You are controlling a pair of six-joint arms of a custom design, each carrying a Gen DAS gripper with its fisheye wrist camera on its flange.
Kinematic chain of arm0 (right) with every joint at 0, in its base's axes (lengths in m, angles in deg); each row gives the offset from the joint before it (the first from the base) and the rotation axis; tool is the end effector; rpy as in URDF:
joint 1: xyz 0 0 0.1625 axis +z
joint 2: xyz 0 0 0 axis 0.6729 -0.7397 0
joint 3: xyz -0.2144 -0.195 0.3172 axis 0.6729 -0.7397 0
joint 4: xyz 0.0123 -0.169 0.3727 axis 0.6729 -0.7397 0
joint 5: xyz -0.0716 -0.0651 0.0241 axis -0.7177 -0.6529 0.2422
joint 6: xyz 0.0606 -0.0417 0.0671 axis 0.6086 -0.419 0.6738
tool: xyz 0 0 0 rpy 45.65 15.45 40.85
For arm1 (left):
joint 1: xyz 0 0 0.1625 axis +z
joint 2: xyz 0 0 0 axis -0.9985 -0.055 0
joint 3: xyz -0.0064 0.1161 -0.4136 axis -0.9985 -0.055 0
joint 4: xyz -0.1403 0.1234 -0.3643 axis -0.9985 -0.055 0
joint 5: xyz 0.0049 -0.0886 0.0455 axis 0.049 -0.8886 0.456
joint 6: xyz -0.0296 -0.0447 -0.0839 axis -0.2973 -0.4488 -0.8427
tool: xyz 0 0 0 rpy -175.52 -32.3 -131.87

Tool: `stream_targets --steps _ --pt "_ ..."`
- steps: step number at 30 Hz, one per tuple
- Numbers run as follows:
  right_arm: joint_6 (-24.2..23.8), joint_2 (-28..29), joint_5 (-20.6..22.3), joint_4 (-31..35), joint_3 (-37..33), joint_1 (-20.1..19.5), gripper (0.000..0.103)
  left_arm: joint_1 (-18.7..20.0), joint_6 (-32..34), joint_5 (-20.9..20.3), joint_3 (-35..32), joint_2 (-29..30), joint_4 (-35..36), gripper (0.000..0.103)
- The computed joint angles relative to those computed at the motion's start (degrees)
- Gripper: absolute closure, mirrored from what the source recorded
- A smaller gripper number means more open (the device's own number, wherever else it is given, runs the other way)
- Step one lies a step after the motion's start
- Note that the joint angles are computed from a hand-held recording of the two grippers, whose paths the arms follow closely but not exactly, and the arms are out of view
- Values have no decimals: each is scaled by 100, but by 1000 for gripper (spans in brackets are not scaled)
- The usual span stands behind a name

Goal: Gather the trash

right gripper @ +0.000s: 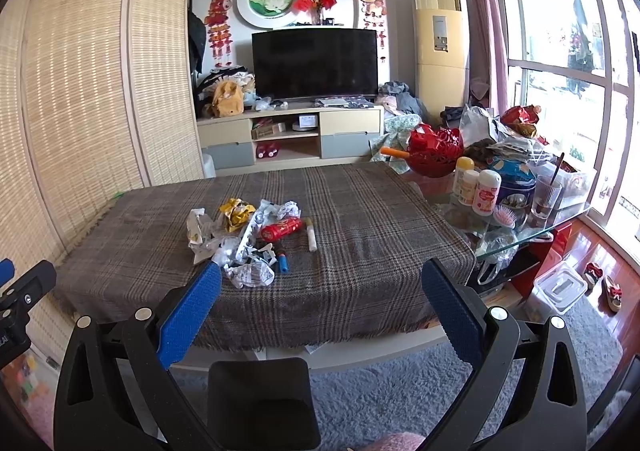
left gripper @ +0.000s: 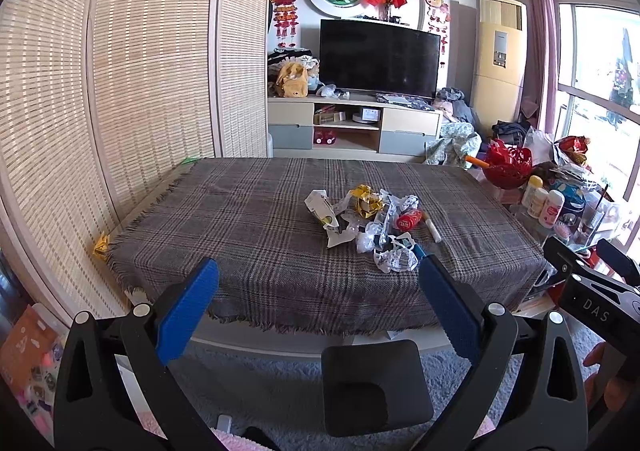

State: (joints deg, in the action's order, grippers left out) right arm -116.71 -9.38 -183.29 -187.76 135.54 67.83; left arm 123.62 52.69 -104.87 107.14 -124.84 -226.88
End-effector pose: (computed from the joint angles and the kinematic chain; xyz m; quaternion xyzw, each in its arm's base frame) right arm 0.2473 -0.5070 0.2988 0.0640 -0.7595 0.5309 0.3703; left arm -0.3682 -0.5451 0.2038 0.2515 0.8103 -0.4489 0.2805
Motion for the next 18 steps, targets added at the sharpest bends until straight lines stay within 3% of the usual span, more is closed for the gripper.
stream_targets --steps 18 --pt "35 -64 60 84 63 1 3 -7 26 -15 1 15 -63 8"
